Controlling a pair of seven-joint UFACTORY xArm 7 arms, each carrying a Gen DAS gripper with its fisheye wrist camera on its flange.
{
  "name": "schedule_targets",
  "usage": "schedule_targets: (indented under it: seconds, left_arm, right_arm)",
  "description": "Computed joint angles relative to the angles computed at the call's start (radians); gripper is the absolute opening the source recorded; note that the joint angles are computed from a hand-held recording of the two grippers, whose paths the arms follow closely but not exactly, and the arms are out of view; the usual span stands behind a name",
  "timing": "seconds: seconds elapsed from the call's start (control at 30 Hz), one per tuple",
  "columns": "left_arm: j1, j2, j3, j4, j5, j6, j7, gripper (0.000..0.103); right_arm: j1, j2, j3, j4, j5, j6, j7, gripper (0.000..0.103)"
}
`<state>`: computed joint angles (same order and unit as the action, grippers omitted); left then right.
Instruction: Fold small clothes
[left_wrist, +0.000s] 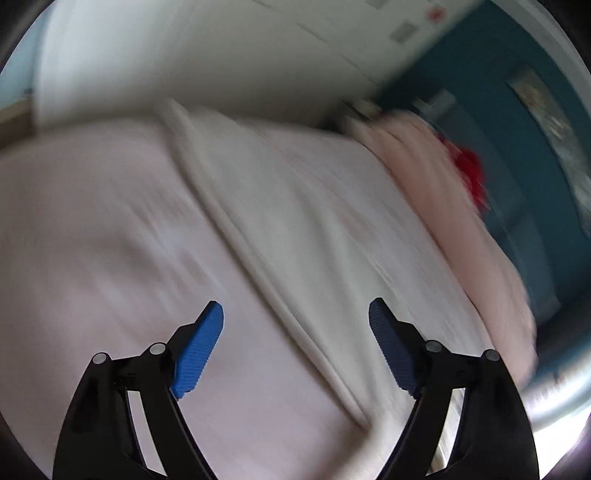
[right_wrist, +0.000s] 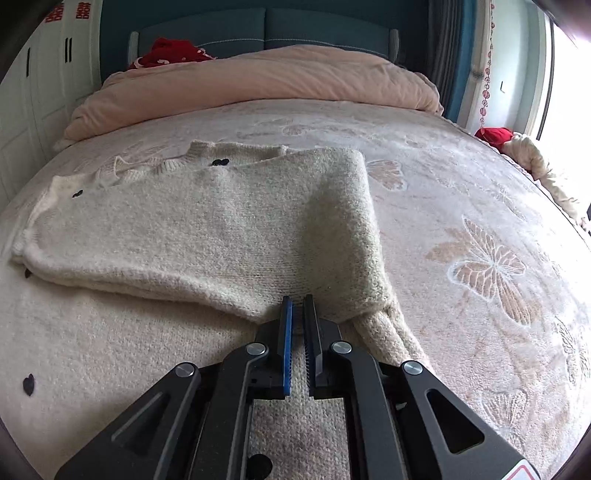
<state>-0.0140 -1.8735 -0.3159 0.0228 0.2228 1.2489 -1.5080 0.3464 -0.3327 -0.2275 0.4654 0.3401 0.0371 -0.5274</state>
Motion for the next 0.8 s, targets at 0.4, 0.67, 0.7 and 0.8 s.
schedule_targets:
  seconds: [0.4, 0.67, 0.7, 0.8]
  left_arm:
    - [0.524, 0.459, 0.559, 0.029, 0.289, -0.424, 0.289, 0.012]
    - [0.313, 0.658, 0.087, 0.335, 0.187, -0.576, 0.288, 0.010]
    - [0.299, 0.712, 0.034, 0.394, 0.171, -0.613, 0.276, 0.010]
    - [0.281, 0.911, -0.136, 0.582, 0.146, -0.729, 0.218, 0.010]
  right_arm:
    - [-0.143, 0.007, 0.137, -0.039, -0.101, -0.058, 0.082, 0.006]
    - [-0.021, -0.002, 0.001, -0.048, -0.133, -0.070, 0.101, 0.006]
    - [-0.002, -0.005, -0.021, -0.047, -0.128, -0.066, 0.094, 0.006]
    - [0.063, -0.014, -0.090, -0.042, -0.097, -0.055, 0.064, 0.006]
